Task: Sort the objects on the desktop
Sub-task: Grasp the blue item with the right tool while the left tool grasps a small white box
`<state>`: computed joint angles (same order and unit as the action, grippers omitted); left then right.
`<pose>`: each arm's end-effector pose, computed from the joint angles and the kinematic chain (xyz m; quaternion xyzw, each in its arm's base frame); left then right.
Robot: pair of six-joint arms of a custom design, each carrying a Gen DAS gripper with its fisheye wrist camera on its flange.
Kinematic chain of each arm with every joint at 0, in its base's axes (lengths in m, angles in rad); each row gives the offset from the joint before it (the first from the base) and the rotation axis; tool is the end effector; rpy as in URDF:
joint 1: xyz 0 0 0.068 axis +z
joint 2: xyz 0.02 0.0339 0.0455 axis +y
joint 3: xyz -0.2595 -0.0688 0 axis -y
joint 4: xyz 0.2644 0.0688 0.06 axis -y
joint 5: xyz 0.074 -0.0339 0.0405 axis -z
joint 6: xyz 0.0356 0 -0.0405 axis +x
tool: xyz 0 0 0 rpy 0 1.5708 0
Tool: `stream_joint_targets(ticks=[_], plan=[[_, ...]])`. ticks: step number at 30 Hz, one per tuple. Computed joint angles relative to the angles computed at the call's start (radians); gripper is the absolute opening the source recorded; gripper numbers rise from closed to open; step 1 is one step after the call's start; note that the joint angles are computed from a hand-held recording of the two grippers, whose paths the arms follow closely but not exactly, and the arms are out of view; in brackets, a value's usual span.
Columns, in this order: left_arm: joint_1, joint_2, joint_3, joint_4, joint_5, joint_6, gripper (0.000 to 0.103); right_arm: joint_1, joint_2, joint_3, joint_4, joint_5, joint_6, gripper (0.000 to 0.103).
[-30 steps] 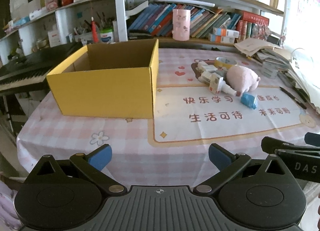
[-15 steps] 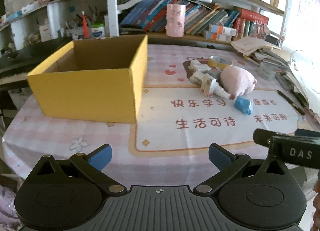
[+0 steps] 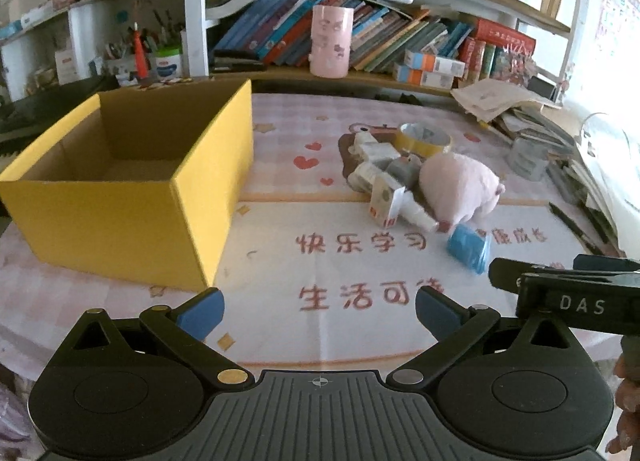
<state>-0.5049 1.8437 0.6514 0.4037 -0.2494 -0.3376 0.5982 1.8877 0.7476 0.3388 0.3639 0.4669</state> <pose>0.2842 -0.1470 0.0629 0.0294 0.9181 -0.0497 0.3922 0.2884 0.1812 0.0678 0.0080 0.9141 0.0429 0.4032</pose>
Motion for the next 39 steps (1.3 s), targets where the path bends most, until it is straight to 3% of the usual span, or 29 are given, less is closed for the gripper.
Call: stream_joint_targets(ticks=[13, 20, 23, 26, 31, 35, 39], plan=[[-0.033, 0.135, 0.21, -0.111, -0.041, -0.111, 0.102, -0.173, 0.157, 0.163, -0.019, -0.24, -0.255, 0.099], [-0.047, 0.219, 0.336, -0.179, -0.081, -0.162, 0.101, -0.232, 0.25, 0.277, -0.077, -0.355, -0.388, 0.076], [-0.052, 0.258, 0.393, -0.207, -0.095, -0.168, 0.096, -0.245, 0.284, 0.32, -0.105, -0.392, -0.435, 0.062], [-0.054, 0.296, 0.451, -0.24, -0.099, -0.167, 0.089, -0.258, 0.318, 0.364, -0.133, -0.422, -0.474, 0.053], [-0.048, 0.381, 0.575, -0.286, -0.102, -0.152, 0.073, -0.278, 0.365, 0.425, -0.172, -0.46, -0.514, 0.047], [-0.046, 0.458, 0.683, -0.319, -0.107, -0.14, 0.066, -0.288, 0.377, 0.442, -0.18, -0.478, -0.574, 0.044], [-0.046, 0.526, 0.78, -0.359, -0.109, -0.131, 0.046, -0.293, 0.375, 0.435, -0.173, -0.485, -0.616, 0.044]])
